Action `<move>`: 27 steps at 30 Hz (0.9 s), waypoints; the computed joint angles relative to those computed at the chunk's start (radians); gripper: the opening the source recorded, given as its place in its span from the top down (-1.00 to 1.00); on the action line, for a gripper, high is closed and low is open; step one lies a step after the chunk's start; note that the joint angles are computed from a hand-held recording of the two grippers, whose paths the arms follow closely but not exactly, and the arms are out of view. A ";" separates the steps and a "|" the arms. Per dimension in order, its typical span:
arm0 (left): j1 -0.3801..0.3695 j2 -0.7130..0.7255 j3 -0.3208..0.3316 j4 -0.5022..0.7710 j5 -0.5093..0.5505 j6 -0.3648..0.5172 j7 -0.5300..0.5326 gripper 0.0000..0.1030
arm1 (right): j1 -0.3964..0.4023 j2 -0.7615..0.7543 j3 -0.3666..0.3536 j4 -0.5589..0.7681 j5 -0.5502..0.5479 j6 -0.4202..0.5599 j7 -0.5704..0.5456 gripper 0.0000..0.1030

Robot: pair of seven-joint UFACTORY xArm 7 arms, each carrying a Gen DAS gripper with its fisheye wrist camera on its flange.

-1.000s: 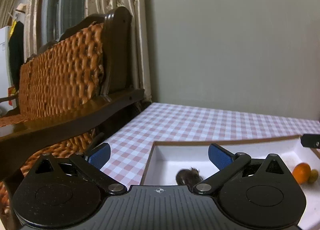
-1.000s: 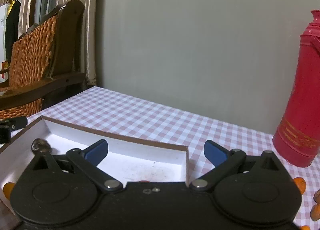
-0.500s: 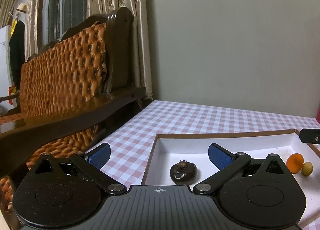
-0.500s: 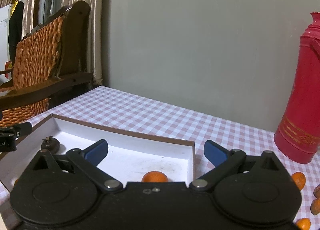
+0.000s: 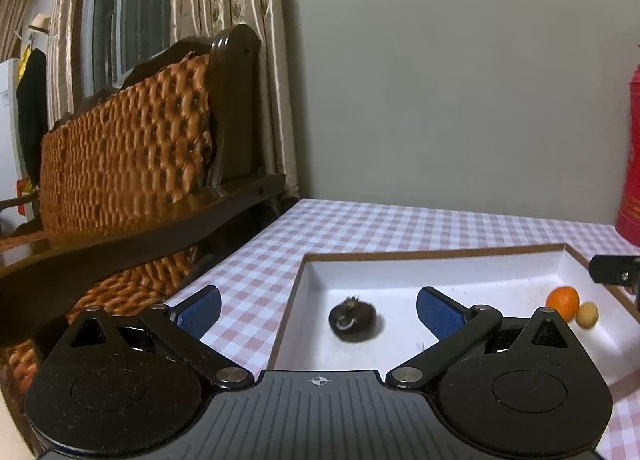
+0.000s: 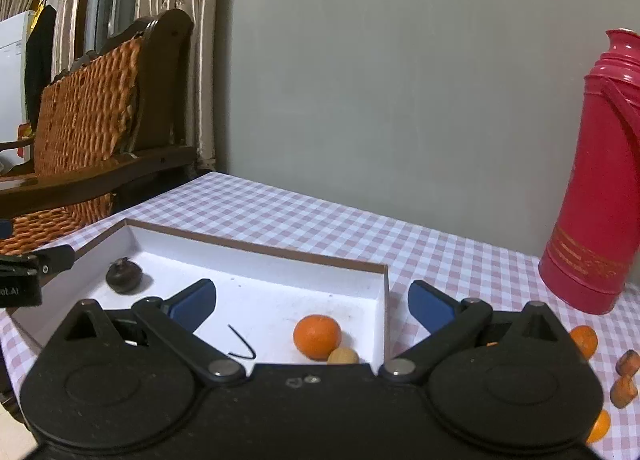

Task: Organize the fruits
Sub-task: 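Lift both tools away from the tray toward the table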

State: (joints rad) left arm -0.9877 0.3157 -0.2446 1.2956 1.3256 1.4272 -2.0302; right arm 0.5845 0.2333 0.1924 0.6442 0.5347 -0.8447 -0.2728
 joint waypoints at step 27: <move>-0.150 -0.030 -0.089 -0.058 0.031 0.168 -0.196 -1.00 | 0.075 -0.175 0.112 -0.351 0.150 -0.262 0.096 -0.89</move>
